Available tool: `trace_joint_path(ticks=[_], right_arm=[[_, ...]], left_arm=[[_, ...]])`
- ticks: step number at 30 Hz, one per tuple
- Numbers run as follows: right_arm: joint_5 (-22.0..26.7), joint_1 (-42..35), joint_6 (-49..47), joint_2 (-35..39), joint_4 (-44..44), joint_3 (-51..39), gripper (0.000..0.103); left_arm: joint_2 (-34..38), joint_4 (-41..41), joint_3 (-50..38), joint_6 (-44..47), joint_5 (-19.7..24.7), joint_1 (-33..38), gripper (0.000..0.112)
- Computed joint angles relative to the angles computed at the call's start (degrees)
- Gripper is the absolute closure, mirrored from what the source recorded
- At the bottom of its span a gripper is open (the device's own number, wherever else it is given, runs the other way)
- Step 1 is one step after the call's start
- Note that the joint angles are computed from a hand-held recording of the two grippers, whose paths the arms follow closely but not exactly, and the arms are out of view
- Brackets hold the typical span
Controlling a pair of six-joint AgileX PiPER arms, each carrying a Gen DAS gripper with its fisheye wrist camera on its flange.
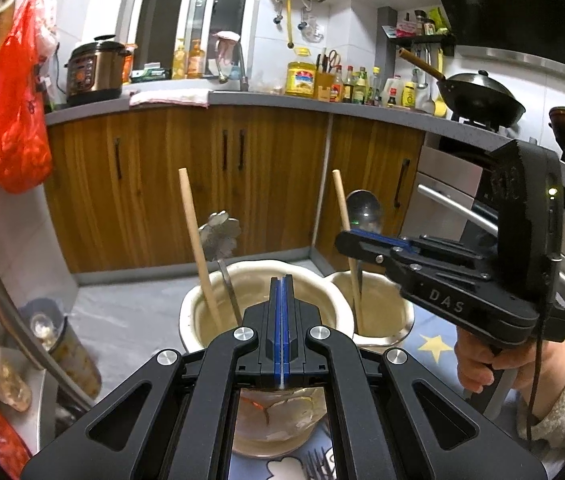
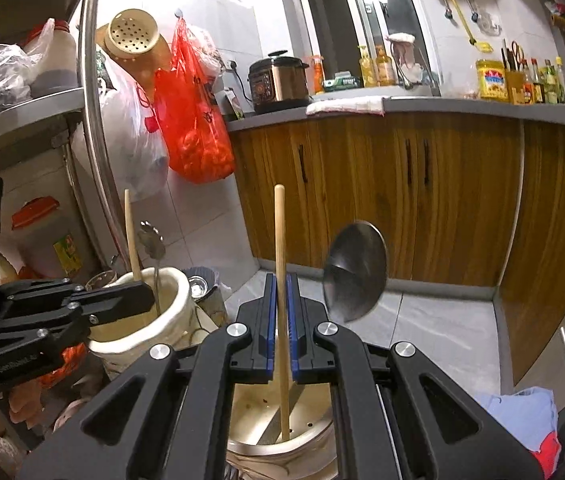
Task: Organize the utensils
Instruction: 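Open the left tool over the tall cup while the right tool releases the chopstick into the short cup, then move both open tools back over the remaining utensils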
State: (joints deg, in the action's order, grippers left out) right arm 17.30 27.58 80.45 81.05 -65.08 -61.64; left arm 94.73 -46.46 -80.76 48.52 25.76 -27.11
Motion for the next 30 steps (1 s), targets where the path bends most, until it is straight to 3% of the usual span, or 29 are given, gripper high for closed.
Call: trace_joint_path(ticks=[5,9,11,14,16,17,18,20,23,25,27,30], right_arm=[[1.39,1.07,-4.16,-0.6,3.95,-0.5,0.092],[6.6,4.01,-6.72,-3.51,6.96,-1.09,0.083],[11.02,5.96,-7.75,-5.06,9.01,-1.75,0.077],[21.32,10.53,-10.67,-7.43,15.95,-3.93,0.076],[26.74,13.75,-9.87,-8.7,17.57,-4.36,0.066],[28.57,15.44,-8.2,-9.43,16.83,-3.86,0.061],[30.83,18.28,-5.75,-10.69,15.5,-2.76,0.053],[34.18,23.04,-0.73,-12.64,12.74,-0.41,0.044],[37.83,27.79,5.12,-15.03,10.82,2.93,0.026],[40.03,30.07,8.42,-16.58,10.08,5.19,0.008],[43.35,32.46,12.14,-17.76,8.72,7.3,0.006],[46.84,33.43,14.96,-18.72,8.94,10.37,0.006]], left_arm=[[-0.8,1.26,0.08,-0.97,0.09,0.07,0.111],[-3.44,6.93,0.64,-6.59,-0.14,-0.59,0.109],[-5.37,12.06,0.84,-11.79,0.49,-0.98,0.103],[-7.98,20.14,0.76,-19.93,3.15,-1.84,0.096],[-9.9,27.48,1.35,-27.27,4.17,-3.21,0.088],[-11.09,29.48,2.15,-29.6,4.5,-3.75,0.079],[-12.73,31.06,3.65,-31.67,4.5,-4.33,0.062],[-15.65,34.11,6.97,-34.92,2.76,-5.46,0.043],[-18.75,41.52,10.69,-42.04,1.95,-7.89,0.03],[-19.82,44.34,12.28,-45.56,2.07,-9.0,0.024],[-20.93,45.45,14.59,-48.06,1.07,-9.42,0.017],[-21.41,47.03,18.79,-52.47,-1.2,-9.97,0.015]])
